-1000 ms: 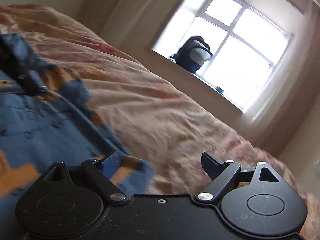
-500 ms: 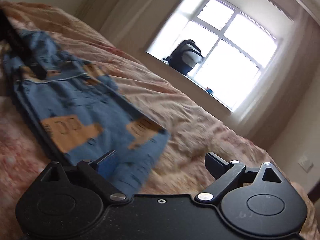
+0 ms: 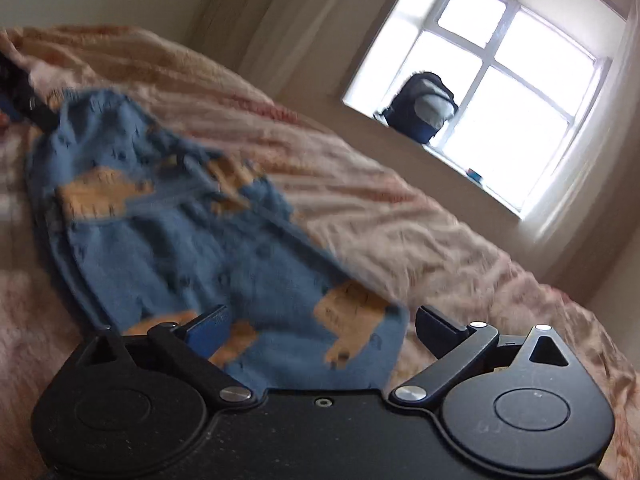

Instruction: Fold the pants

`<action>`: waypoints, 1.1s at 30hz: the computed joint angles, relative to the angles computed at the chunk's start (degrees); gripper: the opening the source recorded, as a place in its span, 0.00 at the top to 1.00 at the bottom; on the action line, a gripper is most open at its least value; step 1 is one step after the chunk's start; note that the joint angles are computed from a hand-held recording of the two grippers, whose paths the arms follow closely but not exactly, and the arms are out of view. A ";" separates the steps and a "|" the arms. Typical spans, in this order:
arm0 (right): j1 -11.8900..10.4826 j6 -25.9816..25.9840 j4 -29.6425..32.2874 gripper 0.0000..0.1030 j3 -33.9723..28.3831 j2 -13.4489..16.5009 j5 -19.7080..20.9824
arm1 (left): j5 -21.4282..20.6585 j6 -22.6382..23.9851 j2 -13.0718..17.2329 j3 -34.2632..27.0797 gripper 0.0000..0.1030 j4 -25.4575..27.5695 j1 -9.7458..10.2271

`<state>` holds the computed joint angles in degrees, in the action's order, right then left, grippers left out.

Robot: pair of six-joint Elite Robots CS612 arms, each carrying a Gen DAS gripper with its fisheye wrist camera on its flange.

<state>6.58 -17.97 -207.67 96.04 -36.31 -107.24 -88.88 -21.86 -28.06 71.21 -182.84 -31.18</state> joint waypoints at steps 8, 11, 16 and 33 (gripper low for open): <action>-2.91 -11.02 31.28 0.08 -12.94 -2.93 23.85 | -4.16 -8.95 2.89 -2.92 0.18 -7.39 2.25; -2.32 -15.25 45.24 0.22 -23.79 0.89 28.50 | -5.89 -10.61 3.95 -4.01 0.29 -9.15 2.97; -2.09 -9.52 56.09 0.45 -40.83 9.78 38.01 | -6.45 -14.76 4.57 -4.77 0.63 -10.09 3.34; -1.49 -4.64 70.10 0.98 -59.70 20.64 48.08 | -7.57 -14.38 6.01 -7.58 0.67 -6.63 3.72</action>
